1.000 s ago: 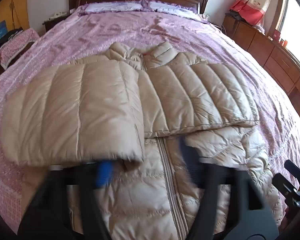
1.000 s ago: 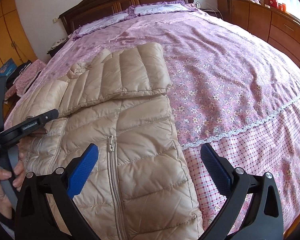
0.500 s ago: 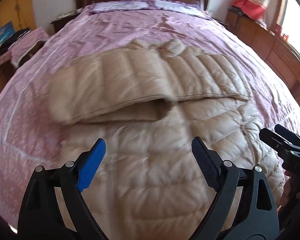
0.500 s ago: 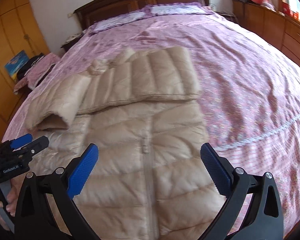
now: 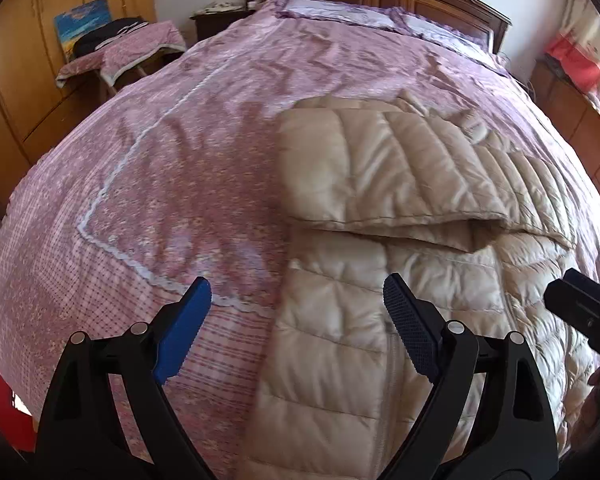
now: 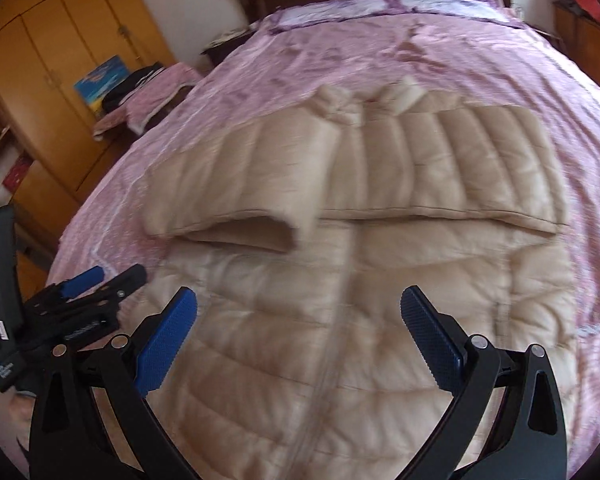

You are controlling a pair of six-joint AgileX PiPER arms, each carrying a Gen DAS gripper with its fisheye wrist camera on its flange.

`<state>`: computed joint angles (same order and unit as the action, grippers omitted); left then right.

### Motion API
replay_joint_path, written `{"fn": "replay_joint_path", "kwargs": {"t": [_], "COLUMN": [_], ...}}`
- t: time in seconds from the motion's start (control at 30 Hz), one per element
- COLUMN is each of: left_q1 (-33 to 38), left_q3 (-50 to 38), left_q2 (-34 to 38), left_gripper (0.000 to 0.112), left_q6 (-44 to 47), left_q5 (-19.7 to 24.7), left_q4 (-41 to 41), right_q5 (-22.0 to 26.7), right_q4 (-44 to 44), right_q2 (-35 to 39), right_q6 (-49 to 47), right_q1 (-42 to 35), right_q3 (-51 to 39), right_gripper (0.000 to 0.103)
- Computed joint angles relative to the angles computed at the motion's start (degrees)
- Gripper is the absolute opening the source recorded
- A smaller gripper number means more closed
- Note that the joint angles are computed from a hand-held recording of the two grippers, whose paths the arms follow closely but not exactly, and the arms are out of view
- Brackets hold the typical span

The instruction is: Fold large clothes

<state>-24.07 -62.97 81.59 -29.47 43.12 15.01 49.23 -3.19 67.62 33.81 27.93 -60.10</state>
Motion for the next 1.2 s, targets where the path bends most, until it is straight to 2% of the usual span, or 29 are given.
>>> {"fn": "replay_joint_path", "kwargs": {"t": [0.2,0.4,0.47,0.57,0.6,0.63,0.67,0.7,0.73,0.83,0.97,1.2], "left_q1": [4.3,7.3,7.7,8.3,8.8,9.2,9.4,9.4,9.4,9.1,7.5,2.8], "left_q3": [2.4,4.3,5.1,5.9,6.0,6.1,6.1,6.1,6.1,5.8,4.0,0.0], "left_q2": [-0.7,-1.2,-1.6,-2.1,-2.1,-2.1,-2.1,-2.1,-2.0,-1.8,-1.1,0.0], "left_gripper": [0.088,0.088,0.088,0.088,0.088,0.088,0.088,0.088,0.088,0.088,0.088,0.088], "left_q6": [2.8,5.6,5.5,5.1,5.6,5.9,6.0,6.0,6.1,6.6,7.0,6.4], "left_q5": [-2.5,-4.2,-4.7,-5.0,-5.1,-5.2,-5.3,-5.3,-5.4,-5.3,-4.6,-3.1], "left_q4": [-2.3,-5.0,-4.6,-4.4,-5.1,-5.6,-5.7,-5.7,-5.7,-6.0,-6.4,-5.7], "right_q5": [-1.9,-3.7,-4.7,-5.6,-5.7,-5.9,-6.6,-7.4,-8.1,-9.8,-9.8,-5.2], "right_q4": [1.1,-1.6,0.4,1.1,1.1,1.4,2.1,2.2,1.9,1.5,-4.5,-16.8], "right_q2": [8.2,16.0,18.4,21.5,22.1,22.7,22.9,22.7,22.4,19.8,13.8,4.0], "right_q6": [1.3,3.7,3.2,3.5,3.7,3.7,3.3,3.2,3.4,4.3,8.1,12.3], "right_q1": [4.4,6.7,6.2,6.1,6.3,6.3,6.2,6.1,6.0,5.1,4.5,0.6], "right_q3": [-5.9,-12.1,-13.7,-15.8,-16.2,-16.5,-16.2,-15.7,-15.1,-12.7,-9.9,-5.6], "right_gripper": [0.092,0.087,0.078,0.071,0.066,0.054,0.048,0.037,0.022,0.008,0.006,0.006]}}
